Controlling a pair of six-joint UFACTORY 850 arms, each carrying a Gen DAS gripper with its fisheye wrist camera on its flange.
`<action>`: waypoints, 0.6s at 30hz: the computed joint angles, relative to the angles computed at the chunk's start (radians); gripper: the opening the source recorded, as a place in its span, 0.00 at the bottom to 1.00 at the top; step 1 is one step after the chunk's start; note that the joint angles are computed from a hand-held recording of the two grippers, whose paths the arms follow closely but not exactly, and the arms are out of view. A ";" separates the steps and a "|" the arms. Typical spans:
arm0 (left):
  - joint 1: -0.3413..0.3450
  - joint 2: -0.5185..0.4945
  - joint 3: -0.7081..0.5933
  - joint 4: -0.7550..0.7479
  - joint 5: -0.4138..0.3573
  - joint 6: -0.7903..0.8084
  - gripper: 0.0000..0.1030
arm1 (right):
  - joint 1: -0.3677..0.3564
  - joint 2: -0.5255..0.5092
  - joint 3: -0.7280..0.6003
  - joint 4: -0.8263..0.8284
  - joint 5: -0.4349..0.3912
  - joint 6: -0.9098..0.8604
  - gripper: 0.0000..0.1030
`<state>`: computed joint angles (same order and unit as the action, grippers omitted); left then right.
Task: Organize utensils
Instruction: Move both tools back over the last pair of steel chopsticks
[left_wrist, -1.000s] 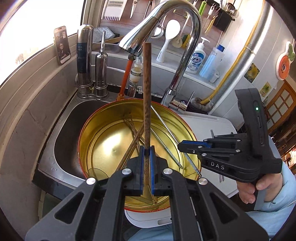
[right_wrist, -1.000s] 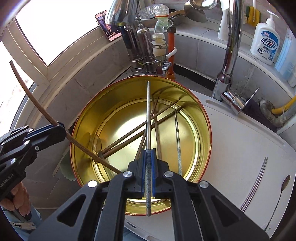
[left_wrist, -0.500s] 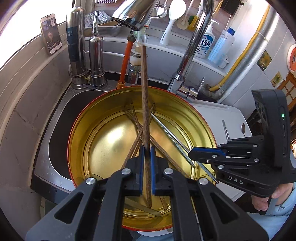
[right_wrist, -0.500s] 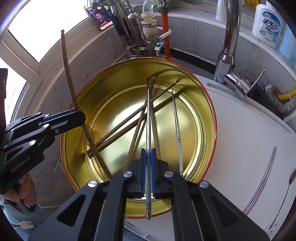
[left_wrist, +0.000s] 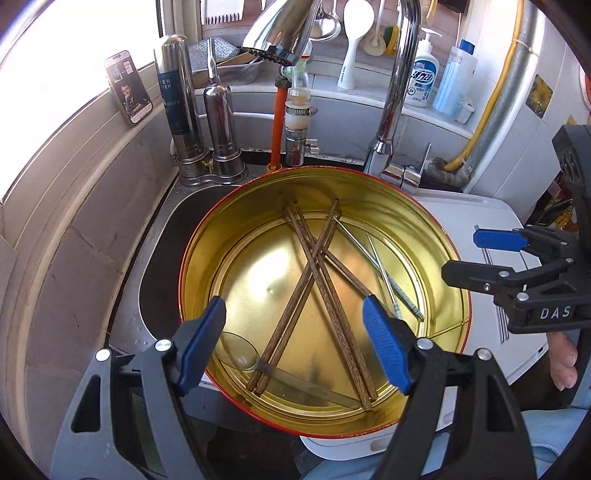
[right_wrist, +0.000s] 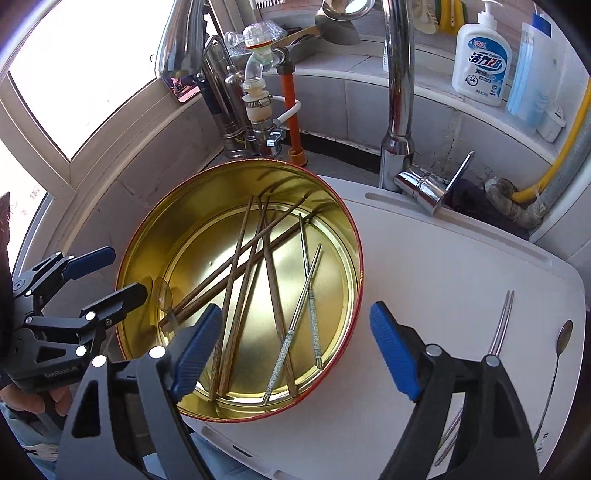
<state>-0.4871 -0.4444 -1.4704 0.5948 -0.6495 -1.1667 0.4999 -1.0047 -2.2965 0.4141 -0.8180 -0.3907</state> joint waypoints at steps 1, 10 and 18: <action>-0.001 0.000 0.001 -0.002 0.000 0.000 0.73 | 0.002 0.003 0.004 -0.003 0.001 -0.007 0.85; -0.007 0.007 0.013 -0.008 0.000 -0.007 0.73 | 0.006 0.023 0.040 -0.003 0.020 -0.015 0.85; -0.006 0.003 0.014 -0.033 0.022 0.002 0.73 | -0.003 0.047 0.090 0.016 0.037 -0.017 0.85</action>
